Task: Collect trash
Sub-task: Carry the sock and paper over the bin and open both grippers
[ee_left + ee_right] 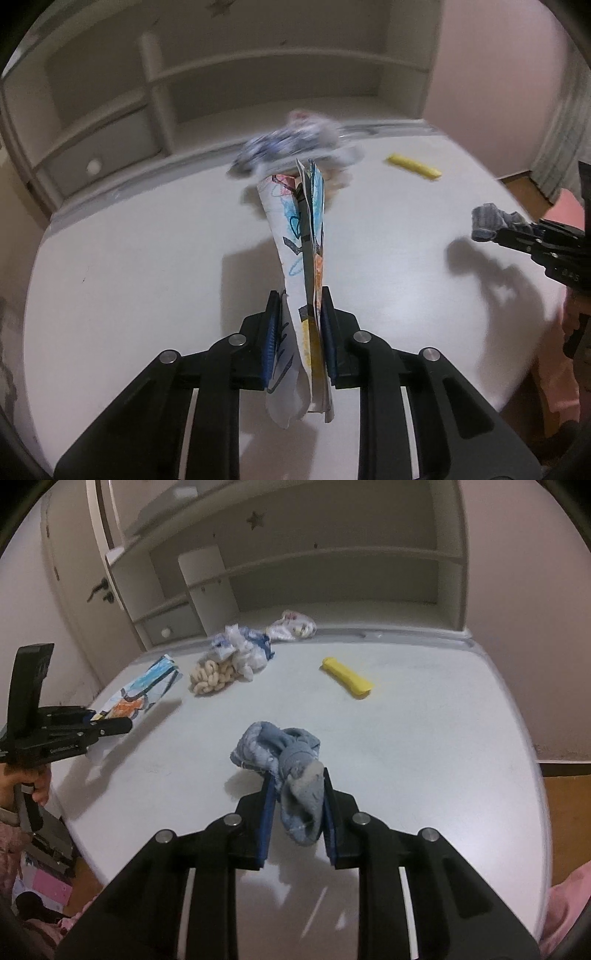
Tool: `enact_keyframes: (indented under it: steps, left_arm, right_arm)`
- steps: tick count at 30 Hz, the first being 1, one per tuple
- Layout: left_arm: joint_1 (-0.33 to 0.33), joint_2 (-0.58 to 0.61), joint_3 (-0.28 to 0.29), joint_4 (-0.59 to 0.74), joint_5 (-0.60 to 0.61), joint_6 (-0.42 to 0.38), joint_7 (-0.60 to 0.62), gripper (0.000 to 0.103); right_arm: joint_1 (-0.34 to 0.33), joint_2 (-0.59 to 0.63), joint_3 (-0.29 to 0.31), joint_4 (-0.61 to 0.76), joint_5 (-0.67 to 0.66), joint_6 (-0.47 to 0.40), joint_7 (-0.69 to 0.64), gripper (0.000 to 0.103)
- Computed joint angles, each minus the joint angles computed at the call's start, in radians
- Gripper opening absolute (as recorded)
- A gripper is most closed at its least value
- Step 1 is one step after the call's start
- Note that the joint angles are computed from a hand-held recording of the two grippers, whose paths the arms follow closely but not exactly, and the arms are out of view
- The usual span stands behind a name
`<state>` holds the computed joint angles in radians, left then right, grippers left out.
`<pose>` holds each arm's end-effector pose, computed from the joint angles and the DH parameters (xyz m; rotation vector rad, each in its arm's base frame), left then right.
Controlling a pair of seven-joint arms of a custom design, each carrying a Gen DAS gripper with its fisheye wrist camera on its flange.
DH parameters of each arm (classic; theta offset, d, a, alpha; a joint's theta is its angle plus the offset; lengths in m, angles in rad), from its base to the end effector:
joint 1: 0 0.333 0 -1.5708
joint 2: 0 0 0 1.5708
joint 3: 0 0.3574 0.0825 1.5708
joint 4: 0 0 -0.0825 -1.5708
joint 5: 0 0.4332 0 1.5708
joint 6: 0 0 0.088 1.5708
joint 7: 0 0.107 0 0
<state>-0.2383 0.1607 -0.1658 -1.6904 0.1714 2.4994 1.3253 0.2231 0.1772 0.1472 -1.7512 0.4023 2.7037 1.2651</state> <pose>0.6575 -0.2730 0.6013 -1.6270 2.0954 -0.7284 0.6744 0.2388 0.5794 -1.9286 1.3257 -0.3511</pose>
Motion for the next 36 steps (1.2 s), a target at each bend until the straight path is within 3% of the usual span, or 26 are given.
enact_keyframes:
  steps: [4,6,8,9,11,14,16,19,22,24,26,34,36]
  left_arm:
    - [-0.028,0.001,-0.057,0.020,-0.084,0.013,0.136,0.021]
    - [-0.054,0.023,-0.091,0.049,-0.147,0.018,0.219,0.021]
    - [-0.088,0.055,-0.125,0.084,-0.209,0.010,0.304,0.021]
    - [-0.104,0.085,-0.164,0.114,-0.283,-0.018,0.388,0.021]
    - [-0.137,0.129,-0.196,0.153,-0.352,-0.076,0.476,0.021]
    - [-0.204,0.242,-0.231,0.250,-0.421,-0.243,0.553,0.022]
    - [-0.265,0.354,-0.222,0.328,-0.420,-0.369,0.541,0.022]
    - [-0.333,0.466,-0.179,0.400,-0.396,-0.464,0.461,0.022]
    - [-0.350,0.512,-0.177,0.418,-0.417,-0.463,0.433,0.022]
    - [-0.351,0.533,-0.180,0.441,-0.436,-0.476,0.417,0.022]
    - [-0.360,0.538,-0.176,0.454,-0.432,-0.471,0.409,0.022]
    - [-0.362,0.547,-0.174,0.468,-0.431,-0.492,0.407,0.022]
    - [-0.369,0.544,-0.168,0.465,-0.419,-0.490,0.405,0.027]
  right_arm:
    - [-0.010,-0.177,-0.019,-0.169,0.075,0.064,-0.104,0.023]
    - [-0.005,-0.289,-0.051,-0.278,-0.012,0.102,-0.053,0.023]
    - [-0.046,-0.388,-0.055,-0.374,-0.172,0.107,0.087,0.023]
    - [-0.102,-0.455,-0.041,-0.432,-0.286,0.079,0.198,0.023]
    - [-0.139,-0.525,-0.049,-0.495,-0.357,0.030,0.284,0.023]
    - [-0.116,-0.610,-0.132,-0.605,-0.324,-0.073,0.340,0.023]
    - [-0.082,-0.631,-0.192,-0.693,-0.284,-0.110,0.359,0.023]
    - [-0.055,-0.614,-0.257,-0.809,-0.204,-0.069,0.426,0.023]
    - [-0.032,-0.569,-0.304,-0.823,-0.159,-0.127,0.397,0.023]
    - [-0.063,-0.558,-0.281,-0.824,-0.194,-0.138,0.423,0.023]
    - [-0.042,-0.547,-0.313,-0.832,-0.121,-0.133,0.392,0.023]
    - [-0.061,-0.528,-0.304,-0.838,-0.066,-0.150,0.362,0.023]
    - [-0.068,-0.527,-0.300,-0.832,-0.066,-0.165,0.366,0.023]
